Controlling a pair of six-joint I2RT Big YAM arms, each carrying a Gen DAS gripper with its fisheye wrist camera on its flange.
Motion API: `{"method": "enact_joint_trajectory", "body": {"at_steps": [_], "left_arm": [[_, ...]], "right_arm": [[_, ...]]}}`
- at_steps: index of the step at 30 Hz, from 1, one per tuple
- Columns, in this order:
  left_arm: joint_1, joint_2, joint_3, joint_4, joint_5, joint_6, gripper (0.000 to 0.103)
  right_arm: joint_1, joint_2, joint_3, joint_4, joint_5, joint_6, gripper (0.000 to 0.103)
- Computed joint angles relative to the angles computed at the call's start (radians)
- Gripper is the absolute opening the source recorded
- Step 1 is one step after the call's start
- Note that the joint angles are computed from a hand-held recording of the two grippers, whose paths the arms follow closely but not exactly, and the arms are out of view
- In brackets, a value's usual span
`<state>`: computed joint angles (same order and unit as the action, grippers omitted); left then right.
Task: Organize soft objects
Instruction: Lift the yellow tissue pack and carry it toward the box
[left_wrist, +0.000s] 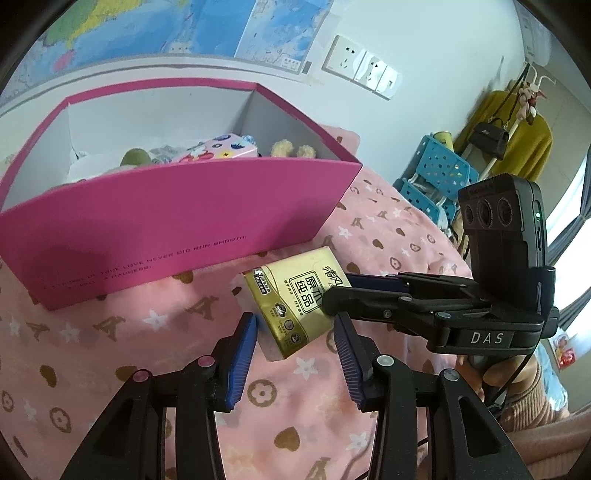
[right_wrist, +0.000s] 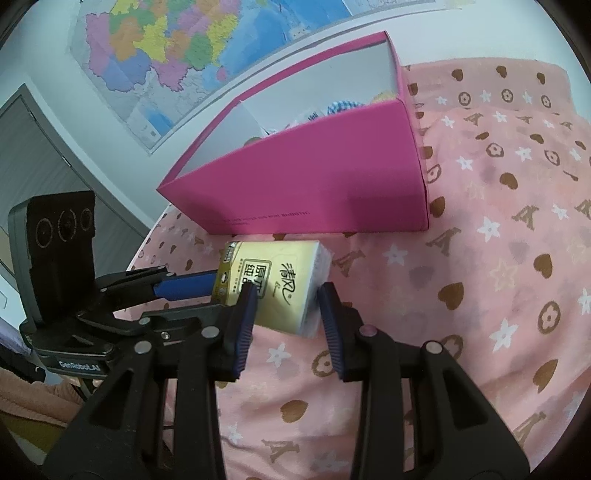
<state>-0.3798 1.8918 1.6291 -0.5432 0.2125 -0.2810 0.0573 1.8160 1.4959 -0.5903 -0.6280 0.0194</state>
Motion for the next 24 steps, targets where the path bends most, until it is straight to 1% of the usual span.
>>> {"method": "enact_joint_trajectory", "body": {"at_steps": [15,24], "left_arm": [[-0.001,-0.034,-0.025,0.037,-0.006,0.005,0.043],[-0.003,-0.064,-0.037,0.060,-0.023,0.014,0.043]], "right_arm": [[-0.007,-0.030,-0.018,0.023,-0.009,-0.015,0.039],[-0.003,-0.051,-0.021,0.041,-0.010,-0.025,0.038]]}}
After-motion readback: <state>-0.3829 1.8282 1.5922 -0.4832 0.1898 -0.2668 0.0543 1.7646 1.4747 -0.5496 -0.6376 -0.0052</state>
